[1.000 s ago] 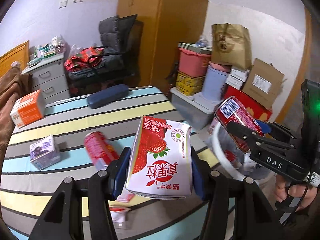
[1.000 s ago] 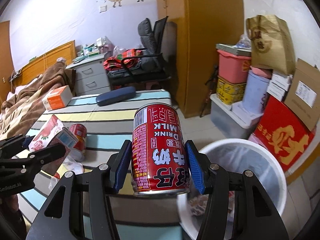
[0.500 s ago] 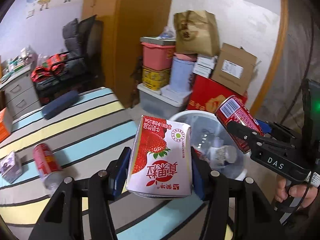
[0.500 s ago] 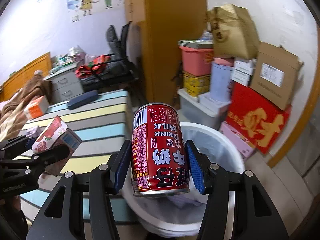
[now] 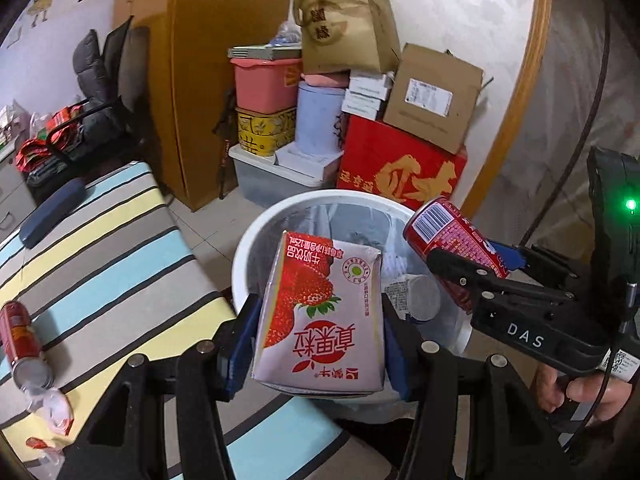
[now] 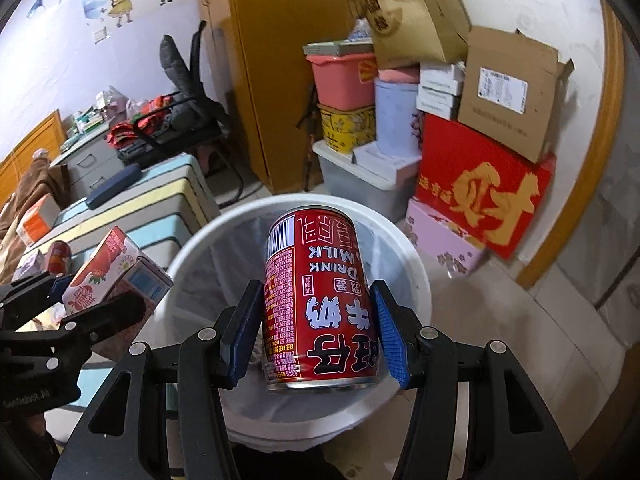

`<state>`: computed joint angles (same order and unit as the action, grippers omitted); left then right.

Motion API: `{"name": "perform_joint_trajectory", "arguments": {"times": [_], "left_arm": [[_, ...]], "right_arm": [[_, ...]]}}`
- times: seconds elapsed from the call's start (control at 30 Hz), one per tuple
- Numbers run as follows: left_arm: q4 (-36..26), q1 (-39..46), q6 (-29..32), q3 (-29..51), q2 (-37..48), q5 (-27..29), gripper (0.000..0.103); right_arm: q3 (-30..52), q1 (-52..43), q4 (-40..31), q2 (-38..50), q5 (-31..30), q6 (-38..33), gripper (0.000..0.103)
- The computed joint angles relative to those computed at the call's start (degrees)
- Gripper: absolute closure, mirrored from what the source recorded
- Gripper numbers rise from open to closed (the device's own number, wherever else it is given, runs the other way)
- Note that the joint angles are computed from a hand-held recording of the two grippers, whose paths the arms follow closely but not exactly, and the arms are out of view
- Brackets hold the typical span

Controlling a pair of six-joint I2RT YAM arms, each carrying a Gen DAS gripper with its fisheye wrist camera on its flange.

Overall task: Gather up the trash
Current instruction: 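Carry the juice carton and red can over the white bin, then open both tools to drop the carton and can into the bin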

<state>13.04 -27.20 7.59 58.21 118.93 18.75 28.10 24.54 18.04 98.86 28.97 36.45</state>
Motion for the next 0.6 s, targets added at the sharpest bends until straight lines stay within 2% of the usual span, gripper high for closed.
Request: {"name": "perform_joint_trajectory", "arguments": {"times": [0.23, 0.5, 0.57, 0.6], "left_arm": [[-1.27, -2.05, -0.44, 3.61, 3.52, -2.03, 0.045], [-3.78, -2.33, -1.0, 7.75, 6.75, -1.89, 0.045], [-3.14, -2.23, -1.1, 7.77, 6.91, -1.4, 0.034], [-3.08, -2.29, -1.3, 7.8, 6.92, -1.64, 0.033]], "right_arm": [[-0.14, -4.0, 1.96, 2.47, -4.19, -0.62, 0.047], [1.54, -6.13, 1.43, 4.89, -5.52, -2.39, 0.048], [1.52, -6.71, 1.92, 4.67, -6.16, -3.09, 0.047], [1.64, -6.98, 1.87, 4.63, -6.59, -3.37, 0.047]]}}
